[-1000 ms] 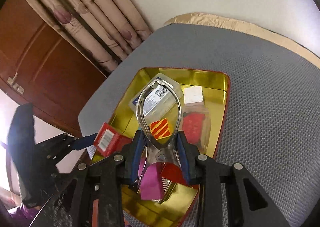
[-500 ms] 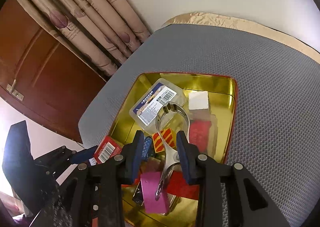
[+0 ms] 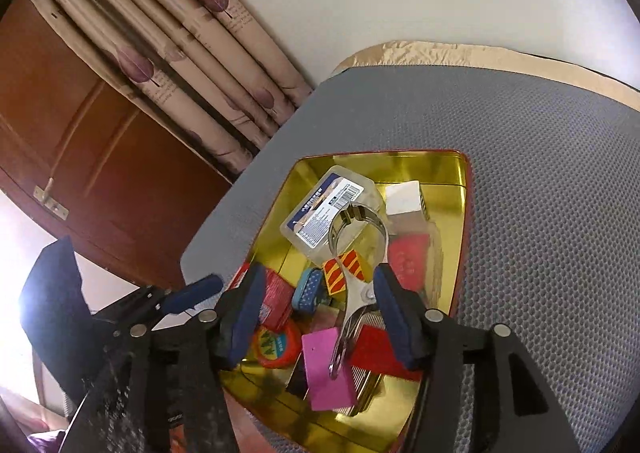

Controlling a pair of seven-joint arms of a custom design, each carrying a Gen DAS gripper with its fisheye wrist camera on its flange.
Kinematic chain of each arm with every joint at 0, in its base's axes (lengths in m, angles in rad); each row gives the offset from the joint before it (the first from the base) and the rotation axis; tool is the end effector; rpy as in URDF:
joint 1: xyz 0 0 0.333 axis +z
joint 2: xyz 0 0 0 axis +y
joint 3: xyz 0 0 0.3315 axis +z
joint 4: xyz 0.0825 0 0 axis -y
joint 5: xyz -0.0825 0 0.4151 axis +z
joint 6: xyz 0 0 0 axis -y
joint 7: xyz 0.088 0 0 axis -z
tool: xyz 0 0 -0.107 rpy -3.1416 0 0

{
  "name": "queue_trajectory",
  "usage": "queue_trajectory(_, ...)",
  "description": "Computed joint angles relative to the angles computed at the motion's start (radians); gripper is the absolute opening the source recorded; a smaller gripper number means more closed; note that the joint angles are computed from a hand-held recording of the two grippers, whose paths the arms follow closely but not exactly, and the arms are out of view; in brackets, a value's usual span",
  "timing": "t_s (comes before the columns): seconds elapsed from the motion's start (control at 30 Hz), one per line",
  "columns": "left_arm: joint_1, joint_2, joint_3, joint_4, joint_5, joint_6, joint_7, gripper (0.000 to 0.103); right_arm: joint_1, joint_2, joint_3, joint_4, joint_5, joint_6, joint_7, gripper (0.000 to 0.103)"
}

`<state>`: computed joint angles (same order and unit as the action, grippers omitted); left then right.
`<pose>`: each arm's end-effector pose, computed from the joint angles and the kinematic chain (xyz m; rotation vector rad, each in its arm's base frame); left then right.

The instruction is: Organize rigid objects

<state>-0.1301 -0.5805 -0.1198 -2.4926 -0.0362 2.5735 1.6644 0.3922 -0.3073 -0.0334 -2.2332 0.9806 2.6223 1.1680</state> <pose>0.4269 -0.1150 0.5619 -1.5250 2.1177 -0.6415 0.5025 0.1661 0.5713 -1.5703 1.4869 0.0864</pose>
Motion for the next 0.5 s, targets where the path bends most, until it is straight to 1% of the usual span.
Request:
queue_trajectory(0.03,0.005,0.005,-0.003,0.008,0.001,-0.013,-0.01,0.054,0.0,-0.013,0.001,-0.013,0.004,0.008,0.0,0.058)
queue_trajectory(0.07,-0.009,0.006,0.015,0.013,-0.022,-0.027,-0.001,0.054,0.002,-0.021,0.0,-0.02,0.008,0.01,-0.003,0.059)
queue_trajectory(0.13,-0.072,-0.002,0.087,0.017,-0.125,-0.04,0.067,0.054,0.005,-0.04,-0.004,-0.039,0.015,0.017,-0.005,0.061)
queue_trajectory(0.17,-0.082,-0.011,0.101,0.015,-0.159,-0.041,0.084,0.056,0.007,-0.047,-0.007,-0.046,0.02,0.02,-0.006,0.062)
queue_trajectory(0.2,-0.076,-0.016,0.1,0.015,-0.176,-0.043,0.084,0.06,0.011,-0.053,-0.011,-0.054,0.027,0.021,-0.01,0.064)
queue_trajectory(0.27,-0.083,-0.021,0.113,0.015,-0.212,-0.039,0.116,0.061,0.017,-0.064,-0.018,-0.068,0.046,0.028,-0.012,0.065)
queue_trajectory(0.33,-0.099,-0.022,0.132,0.023,-0.262,-0.054,0.153,0.061,0.021,-0.073,-0.024,-0.082,0.067,0.035,-0.01,0.065)
queue_trajectory(0.37,-0.098,-0.03,0.13,0.021,-0.278,-0.05,0.16,0.061,0.022,-0.081,-0.027,-0.089,0.074,0.039,-0.011,0.065)
queue_trajectory(0.4,-0.088,-0.045,0.118,0.012,-0.283,-0.028,0.155,0.061,0.022,-0.089,-0.026,-0.098,0.076,0.047,-0.01,0.065)
queue_trajectory(0.47,-0.055,-0.081,0.081,-0.016,-0.27,0.032,0.115,0.061,0.017,-0.116,-0.014,-0.124,0.06,0.083,0.0,0.066)
queue_trajectory(0.5,-0.048,-0.095,0.075,-0.021,-0.265,0.044,0.097,0.061,0.015,-0.133,-0.006,-0.14,0.04,0.108,0.01,0.069)
